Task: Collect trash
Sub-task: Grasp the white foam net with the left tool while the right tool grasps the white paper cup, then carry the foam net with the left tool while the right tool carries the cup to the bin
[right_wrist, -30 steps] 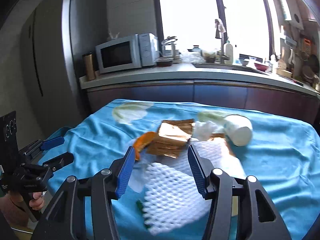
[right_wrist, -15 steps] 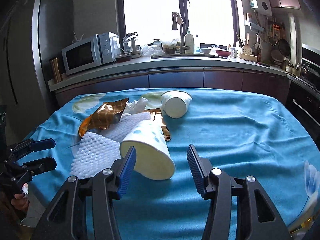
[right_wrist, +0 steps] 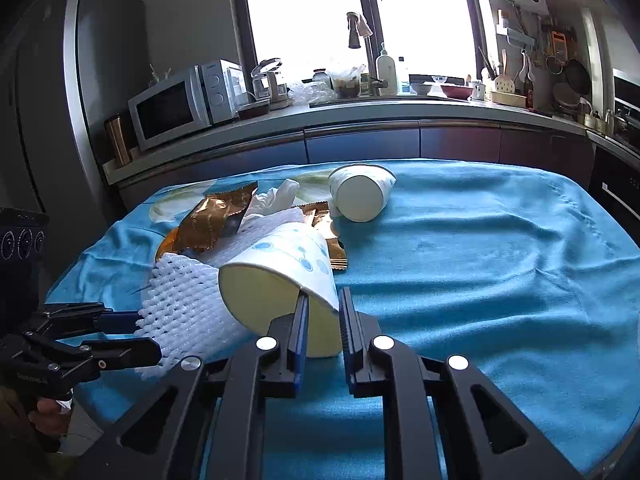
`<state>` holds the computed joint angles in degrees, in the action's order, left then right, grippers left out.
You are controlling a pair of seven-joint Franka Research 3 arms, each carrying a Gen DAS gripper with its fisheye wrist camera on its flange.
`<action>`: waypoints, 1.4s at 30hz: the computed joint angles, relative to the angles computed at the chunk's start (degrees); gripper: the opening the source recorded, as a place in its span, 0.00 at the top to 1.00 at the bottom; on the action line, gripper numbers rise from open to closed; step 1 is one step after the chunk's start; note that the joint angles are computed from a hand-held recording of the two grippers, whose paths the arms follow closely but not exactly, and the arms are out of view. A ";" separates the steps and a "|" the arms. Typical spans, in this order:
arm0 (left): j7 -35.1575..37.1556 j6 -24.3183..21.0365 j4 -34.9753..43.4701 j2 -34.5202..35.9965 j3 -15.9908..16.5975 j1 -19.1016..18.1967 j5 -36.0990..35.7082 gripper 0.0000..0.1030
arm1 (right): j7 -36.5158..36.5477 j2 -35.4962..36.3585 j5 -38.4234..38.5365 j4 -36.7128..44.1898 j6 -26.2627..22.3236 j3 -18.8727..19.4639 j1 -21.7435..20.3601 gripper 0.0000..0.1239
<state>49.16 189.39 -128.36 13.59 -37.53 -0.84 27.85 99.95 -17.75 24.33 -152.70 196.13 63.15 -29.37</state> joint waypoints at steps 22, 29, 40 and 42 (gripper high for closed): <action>-8.80 7.92 -5.86 -8.48 8.48 -3.99 8.03 0.90 | -4.09 -2.04 5.37 -0.48 2.49 -8.41 10.26 0.98; -8.14 11.28 -12.55 -15.65 14.89 -7.63 4.63 0.90 | -9.08 -0.86 8.68 1.54 3.44 -10.03 13.94 0.98; -0.69 12.17 -23.47 -26.64 19.90 -11.01 -8.70 0.90 | -12.17 8.64 4.12 7.03 7.20 -23.63 30.79 0.98; 0.18 12.14 -25.43 -28.56 20.57 -11.09 -10.42 0.90 | -12.13 10.86 2.17 8.96 7.33 -25.55 33.30 0.98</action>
